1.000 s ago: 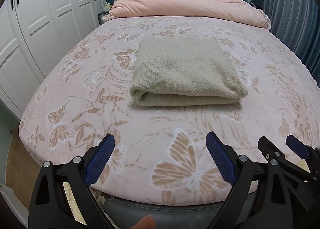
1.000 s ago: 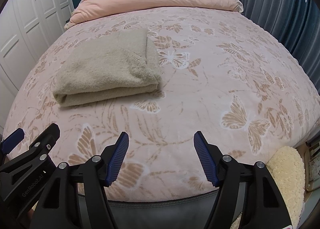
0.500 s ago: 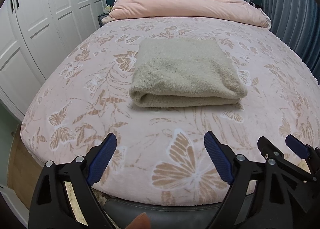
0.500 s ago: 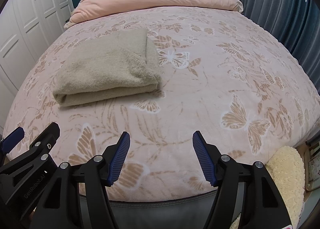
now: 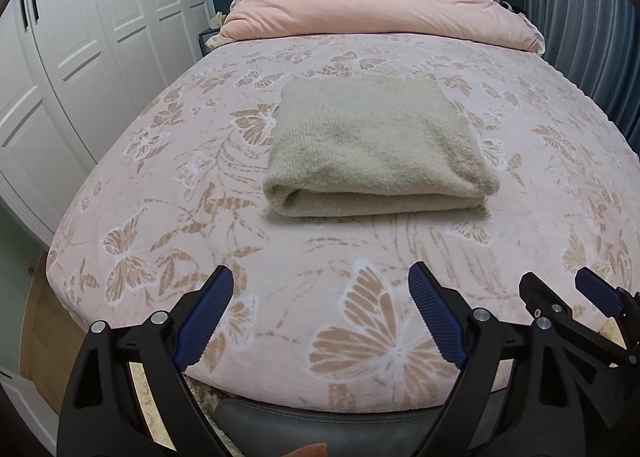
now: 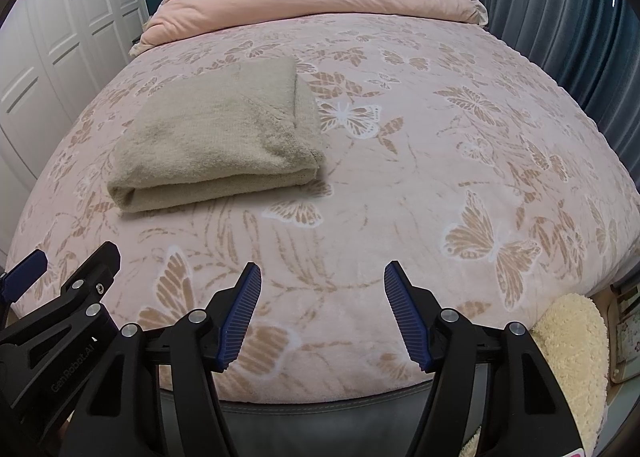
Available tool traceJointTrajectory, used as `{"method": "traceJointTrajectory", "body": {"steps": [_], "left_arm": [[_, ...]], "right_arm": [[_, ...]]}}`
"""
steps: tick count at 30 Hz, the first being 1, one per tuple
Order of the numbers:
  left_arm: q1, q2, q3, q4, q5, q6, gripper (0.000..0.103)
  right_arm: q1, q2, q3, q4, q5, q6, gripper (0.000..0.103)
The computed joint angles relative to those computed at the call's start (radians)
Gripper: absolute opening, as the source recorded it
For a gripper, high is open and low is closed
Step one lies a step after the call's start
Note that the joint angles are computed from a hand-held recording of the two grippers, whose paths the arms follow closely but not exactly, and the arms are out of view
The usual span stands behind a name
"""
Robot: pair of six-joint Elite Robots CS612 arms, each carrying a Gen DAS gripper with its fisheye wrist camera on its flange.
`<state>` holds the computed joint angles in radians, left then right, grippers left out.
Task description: Fold small clothes
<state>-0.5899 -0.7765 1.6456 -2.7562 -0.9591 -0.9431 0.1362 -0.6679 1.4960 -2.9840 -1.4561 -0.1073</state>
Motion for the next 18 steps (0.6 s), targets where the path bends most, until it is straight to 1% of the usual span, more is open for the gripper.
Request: {"method": "traceJointTrajectory", "body": {"steps": [6,13,18], "left_arm": [[0.0,0.001,-0.002,0.004,0.002,-0.012,0.088],[-0.002,0.003,-0.008,0.019,0.014,-0.004,0.087],[-0.002,0.004,-0.011,0.014,0.006,0.0,0.083]], "right_arm": [[0.001,0.0,0.0,-0.001,-0.003,-0.002,0.064],[-0.001,0.0,-0.001,0.005,0.003,-0.004,0.061],[-0.001,-0.001,0.0,0.005,0.003,-0.006,0.059]]}}
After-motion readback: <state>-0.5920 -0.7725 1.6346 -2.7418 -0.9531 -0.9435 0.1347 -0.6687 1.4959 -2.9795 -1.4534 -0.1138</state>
